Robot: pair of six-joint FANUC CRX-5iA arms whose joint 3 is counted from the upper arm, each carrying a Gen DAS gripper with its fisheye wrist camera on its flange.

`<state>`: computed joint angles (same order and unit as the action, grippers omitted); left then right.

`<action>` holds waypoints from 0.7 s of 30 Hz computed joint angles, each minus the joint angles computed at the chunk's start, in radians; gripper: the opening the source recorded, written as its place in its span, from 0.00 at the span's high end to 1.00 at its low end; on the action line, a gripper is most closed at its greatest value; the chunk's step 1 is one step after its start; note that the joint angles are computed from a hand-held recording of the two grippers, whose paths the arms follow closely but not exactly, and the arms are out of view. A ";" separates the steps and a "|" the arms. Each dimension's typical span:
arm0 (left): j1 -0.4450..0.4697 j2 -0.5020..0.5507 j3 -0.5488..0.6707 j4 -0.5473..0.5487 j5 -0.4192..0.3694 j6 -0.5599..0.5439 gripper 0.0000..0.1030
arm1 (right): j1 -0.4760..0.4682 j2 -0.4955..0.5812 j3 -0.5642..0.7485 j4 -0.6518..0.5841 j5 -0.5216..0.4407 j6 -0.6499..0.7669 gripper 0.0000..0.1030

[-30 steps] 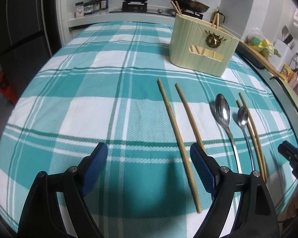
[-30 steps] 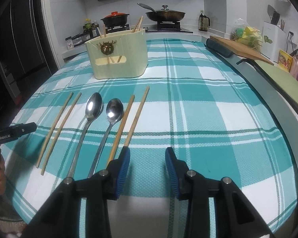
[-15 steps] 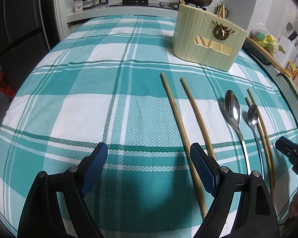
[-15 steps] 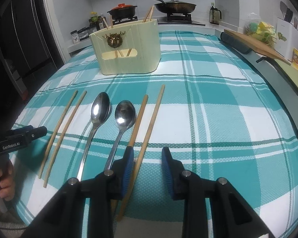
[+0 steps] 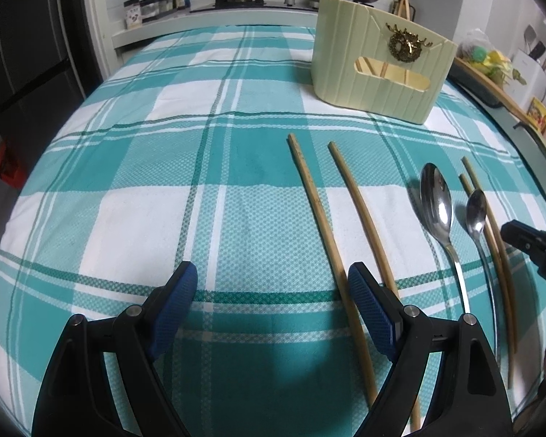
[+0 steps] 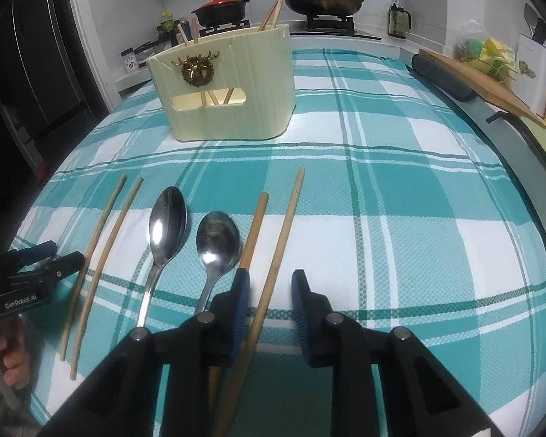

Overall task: Organize utensils
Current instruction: 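Close the left gripper on one wooden chopstick while the right gripper grasps another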

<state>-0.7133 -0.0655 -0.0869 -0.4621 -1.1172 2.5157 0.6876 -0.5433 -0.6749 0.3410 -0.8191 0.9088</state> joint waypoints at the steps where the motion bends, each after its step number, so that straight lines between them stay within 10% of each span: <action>1: -0.003 0.006 0.007 -0.004 -0.007 -0.004 0.16 | -0.010 0.018 0.013 -0.017 0.002 0.017 0.76; 8: -0.023 0.028 0.023 -0.035 -0.037 0.001 0.18 | 0.010 0.064 0.008 0.055 -0.022 0.002 0.85; 18: -0.054 0.001 0.009 -0.070 -0.051 0.018 0.89 | 0.016 0.017 -0.041 0.153 -0.078 -0.094 0.93; 21: -0.057 -0.019 -0.010 -0.062 -0.048 0.029 0.93 | 0.014 -0.008 -0.059 0.169 -0.101 -0.113 0.93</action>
